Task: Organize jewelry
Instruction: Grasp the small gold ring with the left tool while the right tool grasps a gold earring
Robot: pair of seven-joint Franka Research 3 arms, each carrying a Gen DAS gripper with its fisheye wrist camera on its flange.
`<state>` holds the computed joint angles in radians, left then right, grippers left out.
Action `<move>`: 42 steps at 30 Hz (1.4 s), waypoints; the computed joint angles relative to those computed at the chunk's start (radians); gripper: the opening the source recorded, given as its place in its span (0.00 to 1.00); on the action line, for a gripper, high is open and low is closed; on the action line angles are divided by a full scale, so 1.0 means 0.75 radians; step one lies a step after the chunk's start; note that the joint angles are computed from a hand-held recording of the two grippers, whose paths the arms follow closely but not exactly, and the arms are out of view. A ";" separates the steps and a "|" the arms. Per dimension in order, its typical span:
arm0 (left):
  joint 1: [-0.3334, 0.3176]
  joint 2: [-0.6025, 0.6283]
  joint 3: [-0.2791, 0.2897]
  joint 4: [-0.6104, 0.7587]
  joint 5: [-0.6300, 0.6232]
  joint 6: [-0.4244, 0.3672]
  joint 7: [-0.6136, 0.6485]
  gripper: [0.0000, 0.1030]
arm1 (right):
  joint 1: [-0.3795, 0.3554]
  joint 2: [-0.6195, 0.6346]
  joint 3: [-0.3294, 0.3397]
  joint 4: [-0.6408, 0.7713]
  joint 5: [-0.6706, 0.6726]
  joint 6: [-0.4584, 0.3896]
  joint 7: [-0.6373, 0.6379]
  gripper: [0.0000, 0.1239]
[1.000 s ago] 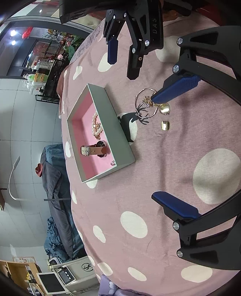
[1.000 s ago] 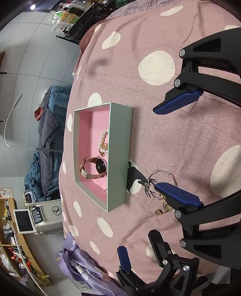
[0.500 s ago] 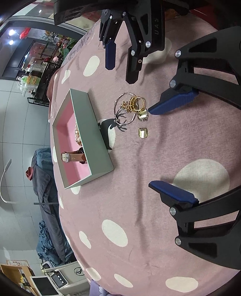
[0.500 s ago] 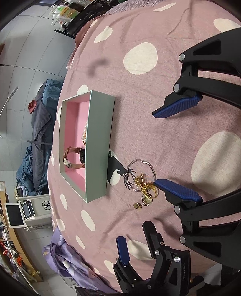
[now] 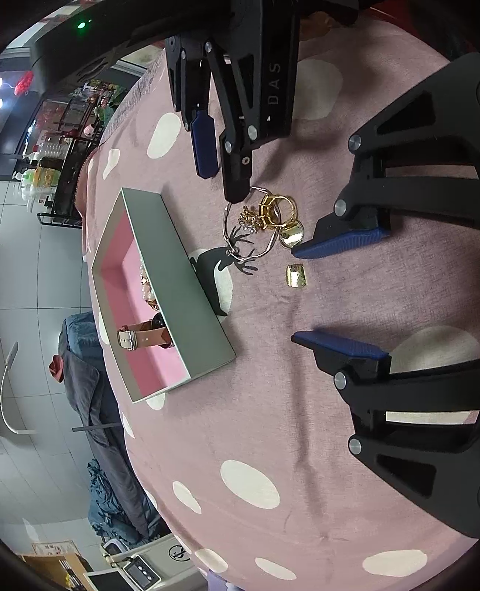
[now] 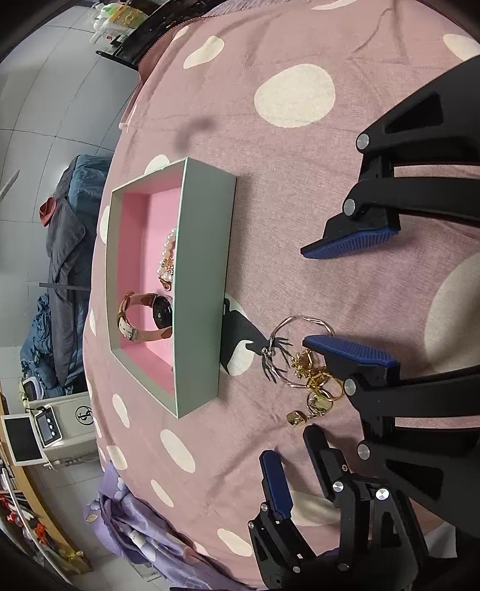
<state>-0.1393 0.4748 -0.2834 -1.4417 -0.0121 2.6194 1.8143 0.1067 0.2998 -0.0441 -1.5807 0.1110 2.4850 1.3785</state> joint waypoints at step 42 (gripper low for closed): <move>0.047 -0.015 -0.055 0.019 -0.178 -0.044 0.150 0.14 | -0.021 -0.137 0.005 -0.196 -0.019 0.334 -0.164 0.02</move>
